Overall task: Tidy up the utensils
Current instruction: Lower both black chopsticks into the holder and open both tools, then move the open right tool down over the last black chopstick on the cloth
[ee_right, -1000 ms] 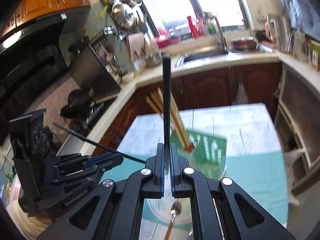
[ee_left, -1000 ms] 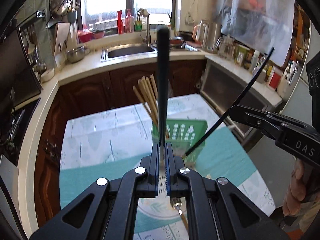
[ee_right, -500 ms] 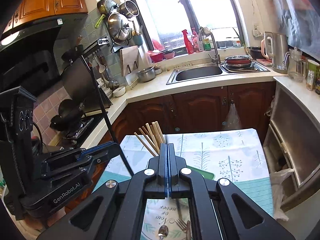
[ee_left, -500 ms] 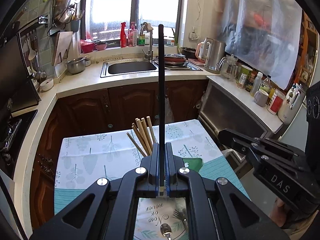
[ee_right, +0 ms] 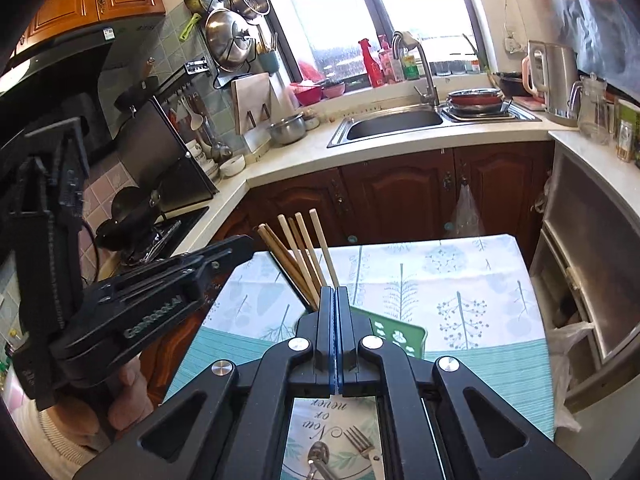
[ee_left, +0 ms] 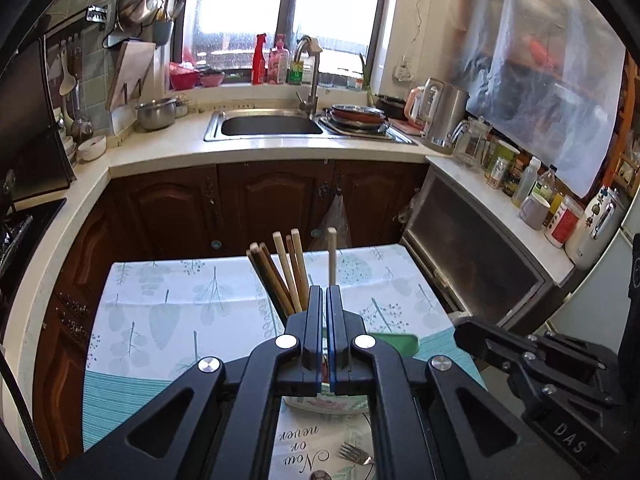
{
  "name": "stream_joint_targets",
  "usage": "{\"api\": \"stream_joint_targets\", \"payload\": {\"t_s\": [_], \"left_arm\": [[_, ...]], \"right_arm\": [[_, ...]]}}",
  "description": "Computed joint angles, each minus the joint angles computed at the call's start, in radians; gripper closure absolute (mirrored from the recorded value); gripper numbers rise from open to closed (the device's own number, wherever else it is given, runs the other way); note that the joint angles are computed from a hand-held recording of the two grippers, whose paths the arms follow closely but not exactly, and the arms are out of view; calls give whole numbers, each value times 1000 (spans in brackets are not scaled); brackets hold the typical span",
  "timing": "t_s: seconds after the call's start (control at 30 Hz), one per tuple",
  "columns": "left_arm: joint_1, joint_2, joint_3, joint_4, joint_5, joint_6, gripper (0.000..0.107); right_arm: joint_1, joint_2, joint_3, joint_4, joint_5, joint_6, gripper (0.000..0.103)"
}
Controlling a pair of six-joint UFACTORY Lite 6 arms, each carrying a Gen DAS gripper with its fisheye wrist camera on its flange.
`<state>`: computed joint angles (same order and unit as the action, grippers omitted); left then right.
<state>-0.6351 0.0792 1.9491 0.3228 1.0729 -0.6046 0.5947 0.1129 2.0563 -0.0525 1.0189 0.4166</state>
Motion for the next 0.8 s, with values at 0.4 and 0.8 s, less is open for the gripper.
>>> {"api": "stream_joint_targets", "payload": {"t_s": [0.4,0.8], "left_arm": [[-54,-240,-333,-41,107,-3,95],[-418,-876,-1025,150,362,-504,21]], "right_arm": [[80,-185,-390,78,-114,-3,103],[406,-256,-872,65,-323,175,102]]}}
